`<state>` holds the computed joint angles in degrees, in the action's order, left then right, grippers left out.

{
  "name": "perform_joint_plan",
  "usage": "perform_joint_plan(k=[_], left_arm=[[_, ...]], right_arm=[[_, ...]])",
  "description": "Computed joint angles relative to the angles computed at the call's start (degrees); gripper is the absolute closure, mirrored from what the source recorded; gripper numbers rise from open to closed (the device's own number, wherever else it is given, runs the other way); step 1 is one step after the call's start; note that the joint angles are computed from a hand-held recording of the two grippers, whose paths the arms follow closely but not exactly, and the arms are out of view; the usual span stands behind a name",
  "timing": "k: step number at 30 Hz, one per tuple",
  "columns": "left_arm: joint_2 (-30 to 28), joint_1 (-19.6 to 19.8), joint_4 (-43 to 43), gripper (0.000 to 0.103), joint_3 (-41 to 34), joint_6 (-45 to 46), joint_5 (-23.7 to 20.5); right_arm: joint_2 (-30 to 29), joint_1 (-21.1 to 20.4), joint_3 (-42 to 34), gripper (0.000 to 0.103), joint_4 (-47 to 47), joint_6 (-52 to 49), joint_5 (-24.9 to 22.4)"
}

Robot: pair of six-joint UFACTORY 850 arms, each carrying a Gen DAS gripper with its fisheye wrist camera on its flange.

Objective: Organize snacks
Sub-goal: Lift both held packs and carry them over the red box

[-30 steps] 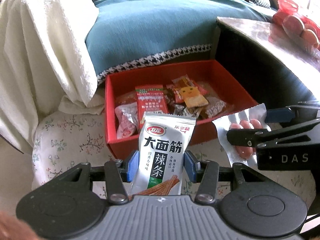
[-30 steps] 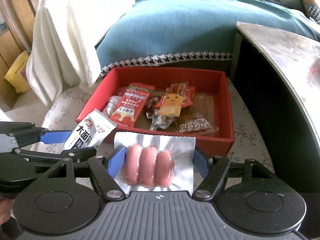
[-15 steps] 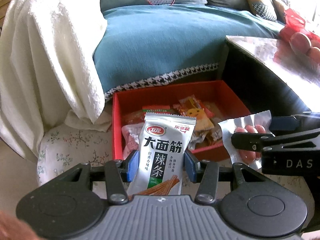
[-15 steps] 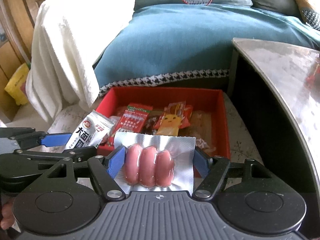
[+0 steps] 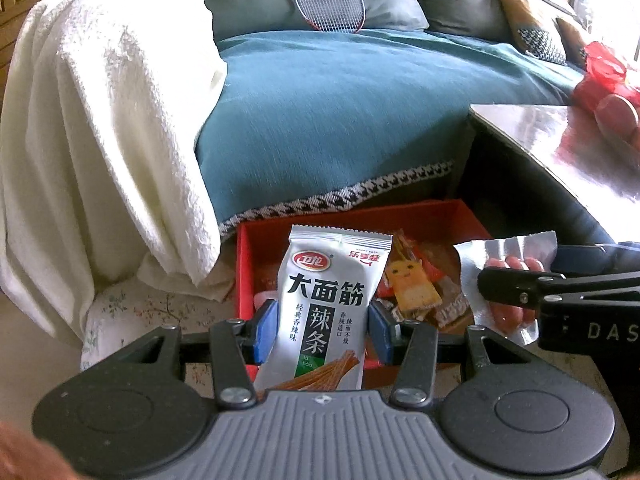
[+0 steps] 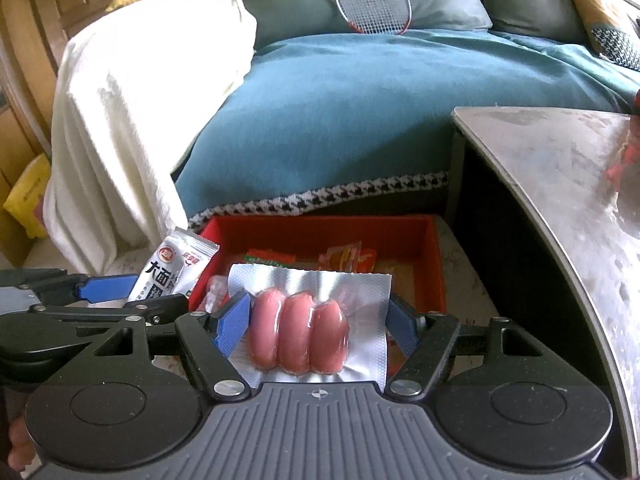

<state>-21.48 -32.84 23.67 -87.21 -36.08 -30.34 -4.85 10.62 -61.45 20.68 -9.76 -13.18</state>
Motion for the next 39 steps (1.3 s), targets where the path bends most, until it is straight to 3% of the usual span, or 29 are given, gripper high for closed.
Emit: perform_joint_plan(k=[39], left_arm=[[-9.63,2.52,0.63,0.061,-10.92,-0.51,-1.68]], right_arm=[[-9.10,-1.61,-9.45,0.025,-16.80,16.06,0.85]])
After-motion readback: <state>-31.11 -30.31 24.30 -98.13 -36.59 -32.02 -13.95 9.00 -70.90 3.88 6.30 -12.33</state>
